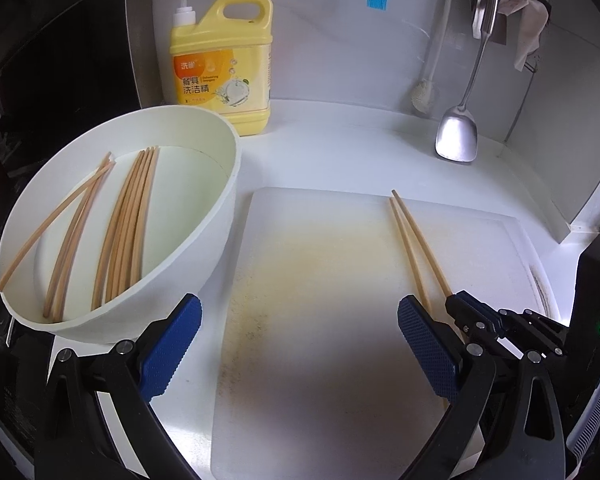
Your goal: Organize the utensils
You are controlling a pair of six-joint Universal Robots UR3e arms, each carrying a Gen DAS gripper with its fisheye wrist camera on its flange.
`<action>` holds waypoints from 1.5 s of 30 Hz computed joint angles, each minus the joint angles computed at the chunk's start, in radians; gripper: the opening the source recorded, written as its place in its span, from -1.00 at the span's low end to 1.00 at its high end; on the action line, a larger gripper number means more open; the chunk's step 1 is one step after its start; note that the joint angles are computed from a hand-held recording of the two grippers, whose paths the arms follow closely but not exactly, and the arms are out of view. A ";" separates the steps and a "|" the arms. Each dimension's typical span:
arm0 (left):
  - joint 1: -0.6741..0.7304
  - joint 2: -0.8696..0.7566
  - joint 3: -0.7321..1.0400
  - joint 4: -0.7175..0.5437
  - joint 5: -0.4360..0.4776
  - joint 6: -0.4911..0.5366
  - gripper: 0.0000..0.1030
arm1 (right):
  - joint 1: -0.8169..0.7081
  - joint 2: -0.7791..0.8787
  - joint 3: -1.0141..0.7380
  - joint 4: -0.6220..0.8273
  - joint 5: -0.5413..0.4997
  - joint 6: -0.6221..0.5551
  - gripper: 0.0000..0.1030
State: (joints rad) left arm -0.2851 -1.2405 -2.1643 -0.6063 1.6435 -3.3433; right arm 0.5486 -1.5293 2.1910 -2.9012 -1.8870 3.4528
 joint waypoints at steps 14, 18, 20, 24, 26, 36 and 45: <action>-0.182 -0.297 0.161 0.075 0.046 -0.117 0.88 | -0.240 -0.311 0.273 -0.005 0.102 -0.053 -0.88; -0.217 -0.371 0.209 0.076 0.068 -0.139 0.88 | -0.298 -0.377 0.323 -0.006 0.158 -0.081 -0.88; -0.241 -0.405 0.232 0.076 0.102 -0.152 0.88 | -0.305 -0.387 0.322 0.006 0.168 -0.090 -0.88; -0.264 -0.451 0.266 0.066 0.138 -0.163 0.88 | -0.326 -0.393 0.319 0.015 0.187 -0.110 -0.81; -0.270 -0.468 0.281 0.058 0.150 -0.170 0.88 | -0.339 -0.394 0.318 0.015 0.198 -0.123 -0.70; -0.292 -0.520 0.311 0.065 0.187 -0.195 0.87 | -0.302 -0.289 0.287 -0.048 0.139 -0.151 -0.64; -0.343 -0.513 0.283 0.136 0.204 -0.169 0.06 | -0.274 -0.259 0.277 -0.069 0.125 -0.150 -0.77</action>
